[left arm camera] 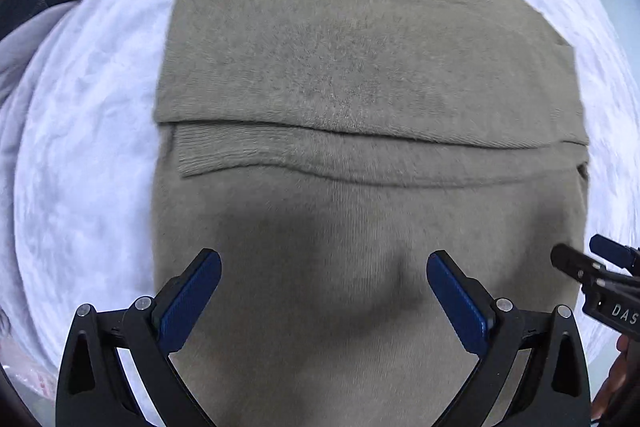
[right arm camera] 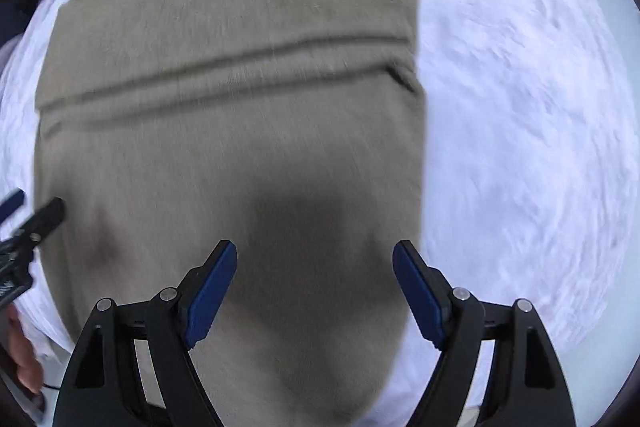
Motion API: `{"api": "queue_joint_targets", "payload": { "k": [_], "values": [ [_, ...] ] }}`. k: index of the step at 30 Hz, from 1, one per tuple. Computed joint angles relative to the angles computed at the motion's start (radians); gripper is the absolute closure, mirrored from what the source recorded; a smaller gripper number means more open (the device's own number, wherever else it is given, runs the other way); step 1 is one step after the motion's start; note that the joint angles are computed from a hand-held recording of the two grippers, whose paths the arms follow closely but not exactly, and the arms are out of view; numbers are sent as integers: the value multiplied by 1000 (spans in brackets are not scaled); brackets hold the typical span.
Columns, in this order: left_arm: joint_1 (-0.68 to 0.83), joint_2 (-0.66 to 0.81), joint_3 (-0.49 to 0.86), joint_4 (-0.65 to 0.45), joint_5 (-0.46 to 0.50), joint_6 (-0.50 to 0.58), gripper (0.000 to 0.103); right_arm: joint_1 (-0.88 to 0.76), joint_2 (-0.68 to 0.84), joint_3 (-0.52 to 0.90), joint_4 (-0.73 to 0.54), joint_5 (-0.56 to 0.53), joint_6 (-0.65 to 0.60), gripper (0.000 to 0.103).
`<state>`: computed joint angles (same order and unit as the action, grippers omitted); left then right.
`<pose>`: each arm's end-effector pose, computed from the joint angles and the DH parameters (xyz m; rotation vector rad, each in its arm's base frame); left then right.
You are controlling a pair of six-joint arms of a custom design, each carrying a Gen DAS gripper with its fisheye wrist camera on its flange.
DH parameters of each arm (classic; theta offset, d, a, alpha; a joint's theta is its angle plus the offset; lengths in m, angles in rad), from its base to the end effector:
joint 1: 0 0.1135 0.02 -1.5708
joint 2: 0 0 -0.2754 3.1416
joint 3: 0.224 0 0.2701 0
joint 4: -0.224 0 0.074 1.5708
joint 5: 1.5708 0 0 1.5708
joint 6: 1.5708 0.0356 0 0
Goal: Fold small clothes
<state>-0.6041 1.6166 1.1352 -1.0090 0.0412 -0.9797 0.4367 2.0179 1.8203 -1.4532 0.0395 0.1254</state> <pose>0.2482 -0.1731 0.2106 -0.5784 3.0573 -0.1341 0.3633 0.1680 0.2597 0.4790 -3.0368 0.0925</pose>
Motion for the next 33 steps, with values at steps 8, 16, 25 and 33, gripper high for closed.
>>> {"api": "queue_joint_targets", "payload": {
  "k": [8,16,25,33],
  "values": [
    [-156,-33,-161,100,-54,-54,0,43,-19,-249,287,-32,64,8],
    [-381,-168,-227,28,-96,-246,0,154,-398,-690,482,9,-9,8],
    [-686,-165,-165,-122,-107,-408,0,196,-846,-1025,450,9,-214,8],
    [-801,-290,-160,-252,13,-761,0,-326,-834,-948,179,-114,-783,8]
  ]
}}
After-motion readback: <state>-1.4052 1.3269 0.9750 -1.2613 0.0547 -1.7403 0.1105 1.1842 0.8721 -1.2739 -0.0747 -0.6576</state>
